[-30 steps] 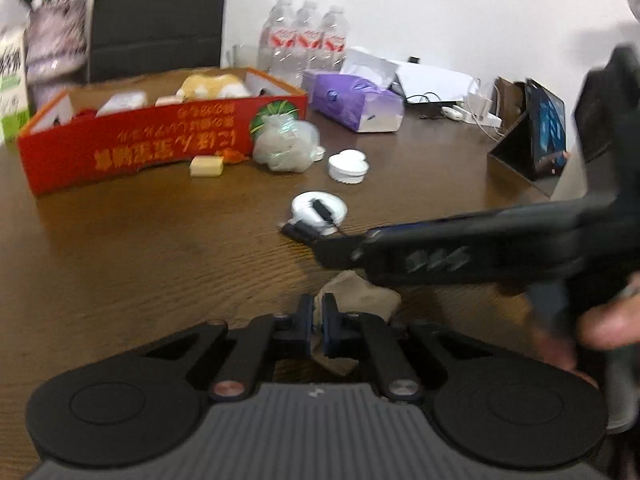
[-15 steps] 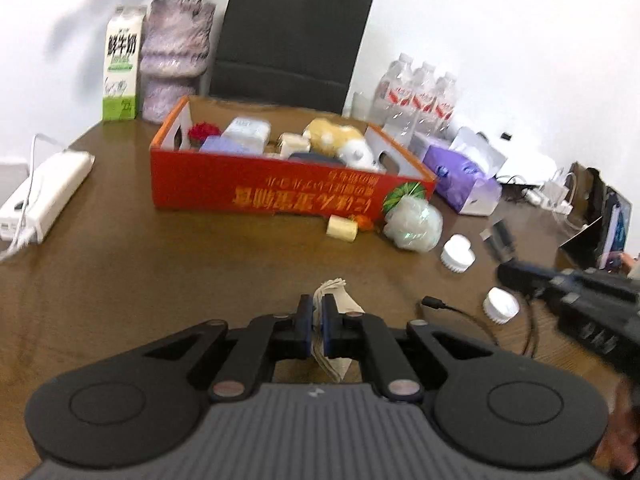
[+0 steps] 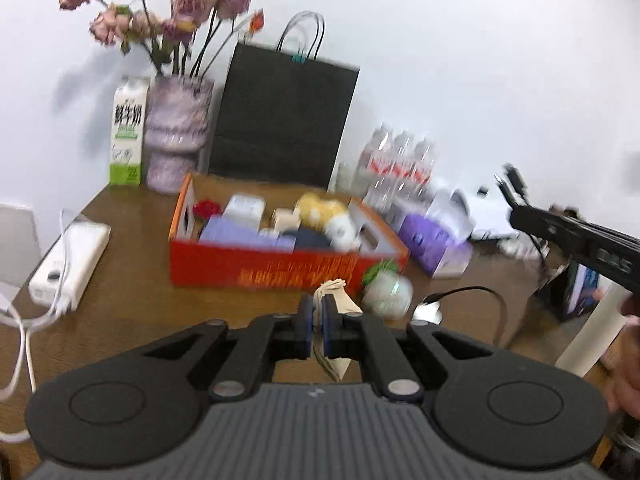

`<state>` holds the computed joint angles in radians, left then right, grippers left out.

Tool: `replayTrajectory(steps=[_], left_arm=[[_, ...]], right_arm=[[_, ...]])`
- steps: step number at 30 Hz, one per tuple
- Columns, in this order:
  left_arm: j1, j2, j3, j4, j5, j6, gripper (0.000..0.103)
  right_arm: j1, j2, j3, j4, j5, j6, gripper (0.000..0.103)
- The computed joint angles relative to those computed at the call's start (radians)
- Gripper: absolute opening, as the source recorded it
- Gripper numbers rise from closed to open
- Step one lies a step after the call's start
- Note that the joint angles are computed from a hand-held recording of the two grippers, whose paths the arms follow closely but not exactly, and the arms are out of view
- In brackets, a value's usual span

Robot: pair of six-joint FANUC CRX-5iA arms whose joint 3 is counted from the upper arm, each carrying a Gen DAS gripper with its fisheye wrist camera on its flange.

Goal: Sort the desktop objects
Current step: 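Carry the pad and cable over the box and open both grippers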

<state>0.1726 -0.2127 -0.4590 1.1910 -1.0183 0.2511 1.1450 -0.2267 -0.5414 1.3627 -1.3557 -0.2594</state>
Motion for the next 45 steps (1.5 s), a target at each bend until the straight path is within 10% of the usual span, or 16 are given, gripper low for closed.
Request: replayTrajectory(steps=[11, 15, 20, 26, 28, 35, 39, 45], left_arm=[[-0.189, 0.361, 0.56, -0.276, 0.174, 0.321, 0.006], [-0.25, 0.529, 0.721, -0.46, 0.183, 0.469, 0.006], [-0.292, 0.699, 0.892, -0.615, 0.116, 0.645, 0.006], [-0.319, 0.772, 1.001, -0.743, 0.093, 0.723, 0.021], [-0.319, 0.763, 0.989, -0.74, 0.115, 0.733, 0.071], [-0.299, 0.626, 0.862, -0.727, 0.242, 0.764, 0.096], [-0.27, 0.465, 0.658, -0.711, 0.35, 0.79, 0.103], [-0.22, 0.198, 0.217, -0.451, 0.486, 0.524, 0.103]], right_arm=[[-0.496, 0.153, 0.248, 0.19, 0.512, 0.313, 0.003], [-0.65, 0.283, 0.358, -0.185, 0.771, 0.652, 0.003], [-0.713, 0.479, 0.604, -0.782, 0.619, 1.063, 0.003], [-0.727, 0.528, 0.679, -0.896, 0.503, 1.124, 0.024], [-0.72, 0.54, 0.707, -0.908, 0.474, 1.175, 0.034], [-0.665, 0.486, 0.661, -0.773, 0.46, 1.07, 0.066], [-0.591, 0.373, 0.489, -0.579, 0.465, 0.755, 0.069], [-0.431, 0.193, 0.197, -0.321, 0.439, 0.278, 0.083]])
